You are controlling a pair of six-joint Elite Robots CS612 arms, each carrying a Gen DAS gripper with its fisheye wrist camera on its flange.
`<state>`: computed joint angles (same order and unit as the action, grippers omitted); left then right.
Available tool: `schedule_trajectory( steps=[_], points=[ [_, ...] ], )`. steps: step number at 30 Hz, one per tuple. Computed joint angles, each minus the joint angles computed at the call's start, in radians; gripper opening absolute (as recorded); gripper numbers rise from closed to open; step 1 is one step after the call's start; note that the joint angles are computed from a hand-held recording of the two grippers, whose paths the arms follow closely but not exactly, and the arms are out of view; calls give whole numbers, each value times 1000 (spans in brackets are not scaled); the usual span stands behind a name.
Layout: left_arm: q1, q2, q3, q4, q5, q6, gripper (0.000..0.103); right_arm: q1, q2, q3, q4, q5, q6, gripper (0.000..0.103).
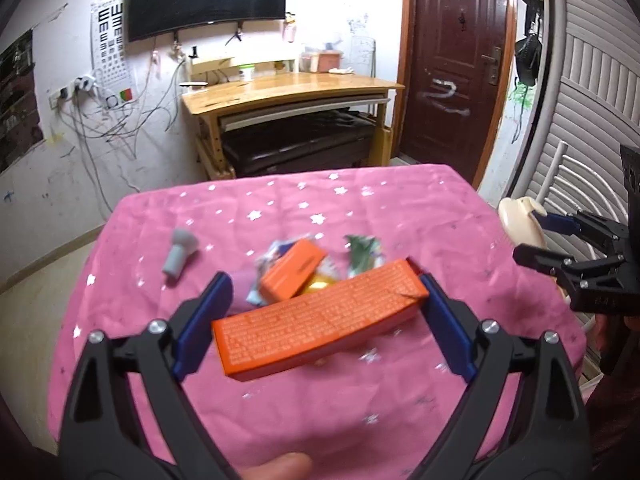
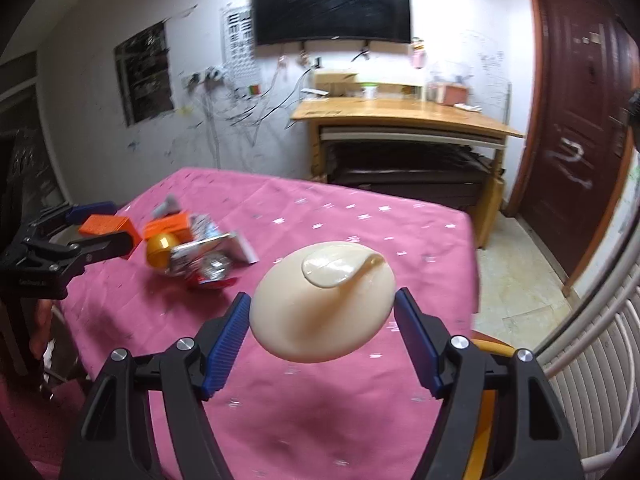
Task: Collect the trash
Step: 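Carry both items to the yellow bin and open both tools to drop them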
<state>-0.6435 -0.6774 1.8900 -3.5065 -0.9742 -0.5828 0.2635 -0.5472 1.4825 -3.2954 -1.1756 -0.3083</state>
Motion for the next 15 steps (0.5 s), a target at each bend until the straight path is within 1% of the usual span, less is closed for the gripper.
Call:
schedule_trajectory(
  steps=[3, 5, 8, 11, 15],
  points=[
    [-1, 2, -31, 17, -25, 24, 89, -25, -2, 7, -48, -16, 53, 67],
    [-5, 5, -58, 24, -39, 54, 89, -43, -2, 8, -71, -31, 92, 67],
    [-11, 13, -102, 26, -60, 102, 89, -70, 0, 12, -97, -72, 150, 67],
    [-15, 23, -155, 28, -103, 135, 89, -103, 4, 12, -101, -79, 203, 67],
    [-16, 39, -228, 63, -161, 155, 89, -136, 8, 16, -98, -82, 252, 67]
  ],
)
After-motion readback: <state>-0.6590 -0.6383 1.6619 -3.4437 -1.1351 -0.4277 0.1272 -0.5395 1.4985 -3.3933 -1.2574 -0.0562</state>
